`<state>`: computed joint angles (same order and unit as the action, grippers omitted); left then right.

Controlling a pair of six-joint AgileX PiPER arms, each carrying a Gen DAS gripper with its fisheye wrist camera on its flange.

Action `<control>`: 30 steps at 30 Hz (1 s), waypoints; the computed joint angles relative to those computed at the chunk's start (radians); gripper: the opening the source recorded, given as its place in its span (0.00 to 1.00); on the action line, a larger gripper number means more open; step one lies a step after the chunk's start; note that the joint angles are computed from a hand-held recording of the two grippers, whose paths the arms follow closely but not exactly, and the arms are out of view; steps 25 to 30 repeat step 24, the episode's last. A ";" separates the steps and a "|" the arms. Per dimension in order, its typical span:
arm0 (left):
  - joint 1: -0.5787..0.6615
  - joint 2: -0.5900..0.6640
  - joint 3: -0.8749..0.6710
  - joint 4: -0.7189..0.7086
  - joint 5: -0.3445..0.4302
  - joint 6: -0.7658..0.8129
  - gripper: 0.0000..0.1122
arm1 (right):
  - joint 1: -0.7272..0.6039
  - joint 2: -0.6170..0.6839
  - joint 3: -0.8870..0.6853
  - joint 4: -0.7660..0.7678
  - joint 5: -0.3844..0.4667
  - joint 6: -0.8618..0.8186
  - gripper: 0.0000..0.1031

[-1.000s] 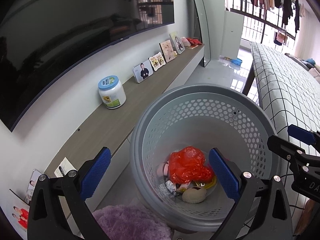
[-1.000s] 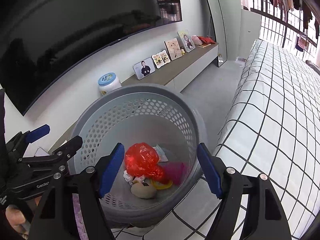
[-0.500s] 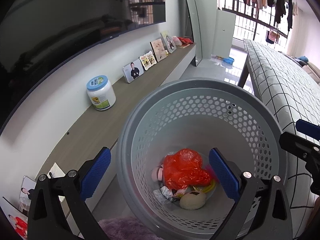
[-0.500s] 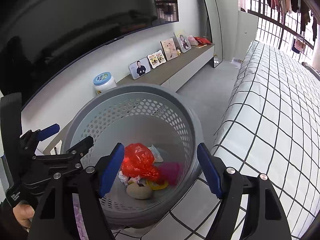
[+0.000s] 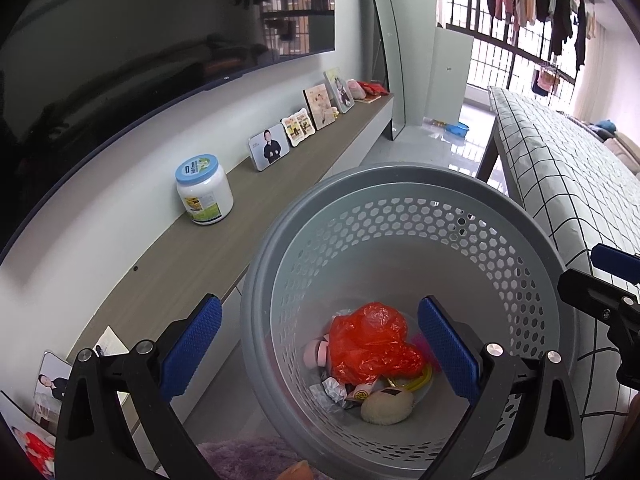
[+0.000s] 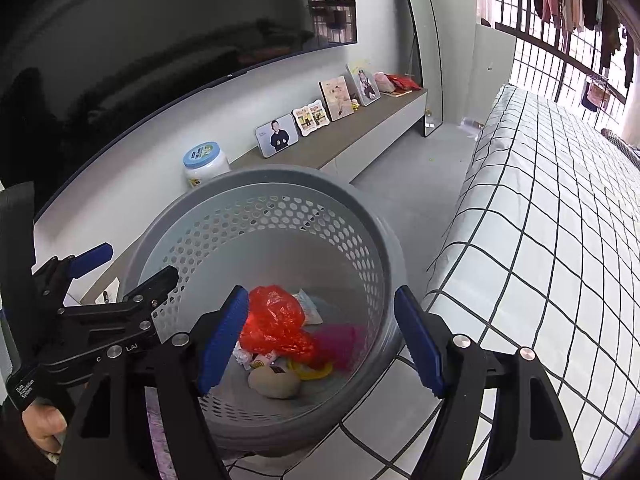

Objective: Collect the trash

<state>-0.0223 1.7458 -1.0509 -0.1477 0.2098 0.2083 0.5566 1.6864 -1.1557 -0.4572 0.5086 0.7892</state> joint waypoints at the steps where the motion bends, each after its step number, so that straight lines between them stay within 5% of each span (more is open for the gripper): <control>1: -0.001 0.000 0.002 0.014 -0.003 -0.016 0.86 | 0.001 0.003 -0.004 -0.001 0.002 0.001 0.70; 30: 0.000 0.009 0.003 0.010 -0.007 -0.023 0.86 | 0.009 0.014 -0.020 -0.004 0.012 0.006 0.70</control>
